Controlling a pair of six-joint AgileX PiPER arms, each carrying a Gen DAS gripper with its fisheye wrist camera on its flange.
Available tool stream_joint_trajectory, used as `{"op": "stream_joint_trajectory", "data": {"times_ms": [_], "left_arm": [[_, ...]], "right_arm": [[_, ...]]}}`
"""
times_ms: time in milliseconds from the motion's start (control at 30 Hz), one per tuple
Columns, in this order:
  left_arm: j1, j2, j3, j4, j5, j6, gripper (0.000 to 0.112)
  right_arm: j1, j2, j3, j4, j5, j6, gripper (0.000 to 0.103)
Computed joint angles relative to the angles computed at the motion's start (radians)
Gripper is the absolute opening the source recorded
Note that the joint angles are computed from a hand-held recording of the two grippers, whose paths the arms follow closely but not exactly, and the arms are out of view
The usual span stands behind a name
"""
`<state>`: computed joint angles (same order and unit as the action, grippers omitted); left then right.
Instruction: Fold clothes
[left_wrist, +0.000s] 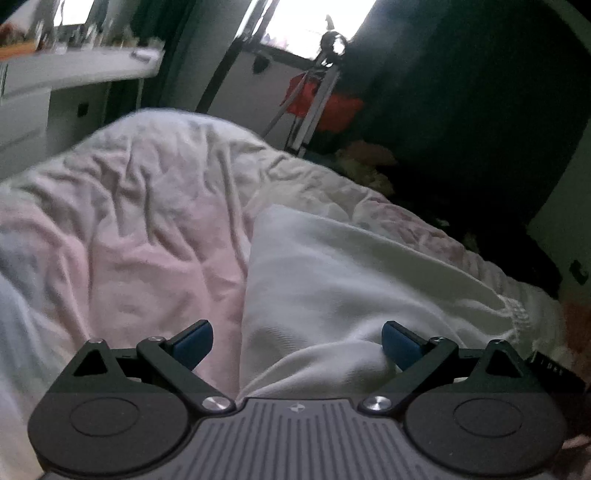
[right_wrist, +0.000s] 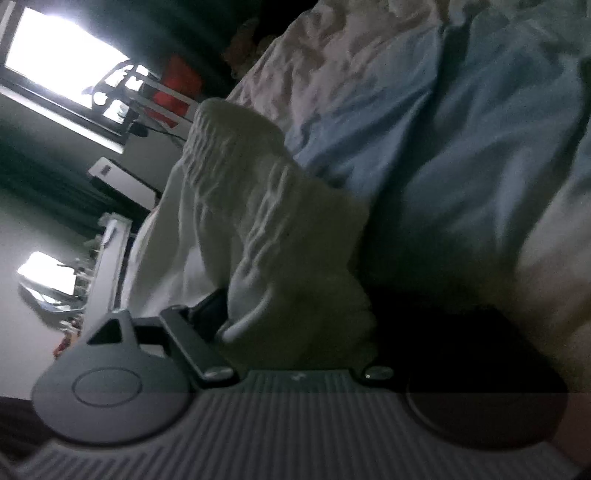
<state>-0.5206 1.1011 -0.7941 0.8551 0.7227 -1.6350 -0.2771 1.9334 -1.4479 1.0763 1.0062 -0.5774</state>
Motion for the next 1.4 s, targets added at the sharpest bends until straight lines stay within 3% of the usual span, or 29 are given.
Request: {"op": "stream_joint_trajectory", "data": {"times_ms": [100, 300, 400, 533, 633, 700, 900, 1000, 1167, 1333, 1400], "left_arm": [[0.086, -0.016, 0.017, -0.105, -0.076, 0.075, 0.099], [0.211, -0.040, 0.058, -0.311, -0.211, 0.215, 0.099], [0.252, -0.035, 0.074, -0.402, -0.251, 0.284, 0.099], [0.325, -0.026, 0.103, -0.632, -0.333, 0.478, 0.098], [0.348, -0.021, 0.123, -0.725, -0.370, 0.560, 0.096], [0.363, -0.020, 0.134, -0.797, -0.392, 0.621, 0.093], [0.331, -0.013, 0.132, -0.675, -0.391, 0.476, 0.087], [0.329, -0.013, 0.130, -0.649, -0.384, 0.453, 0.080], [0.365, -0.040, 0.122, -0.769, -0.372, 0.591, 0.070], [0.395, -0.059, 0.081, -0.859, -0.370, 0.673, 0.046], [0.396, -0.060, 0.048, -0.851, -0.363, 0.659, 0.042]], "right_arm": [[0.001, -0.068, 0.075, 0.072, -0.010, -0.128, 0.088], [-0.056, -0.124, 0.137, 0.260, 0.119, -0.337, 0.086], [-0.033, -0.101, 0.097, 0.187, 0.080, -0.275, 0.086], [0.014, -0.068, 0.065, 0.027, -0.002, -0.126, 0.085], [0.031, -0.072, 0.076, -0.010, -0.033, -0.108, 0.085], [0.032, -0.090, 0.085, -0.019, -0.041, -0.115, 0.076], [0.047, -0.166, 0.129, -0.014, -0.081, -0.130, 0.042], [0.049, -0.201, 0.141, 0.034, -0.089, -0.163, 0.037], [0.004, -0.217, 0.144, 0.158, -0.012, -0.211, 0.034], [0.000, -0.209, 0.093, 0.208, 0.032, -0.210, 0.033], [0.001, -0.191, 0.055, 0.229, 0.052, -0.195, 0.032]]}}
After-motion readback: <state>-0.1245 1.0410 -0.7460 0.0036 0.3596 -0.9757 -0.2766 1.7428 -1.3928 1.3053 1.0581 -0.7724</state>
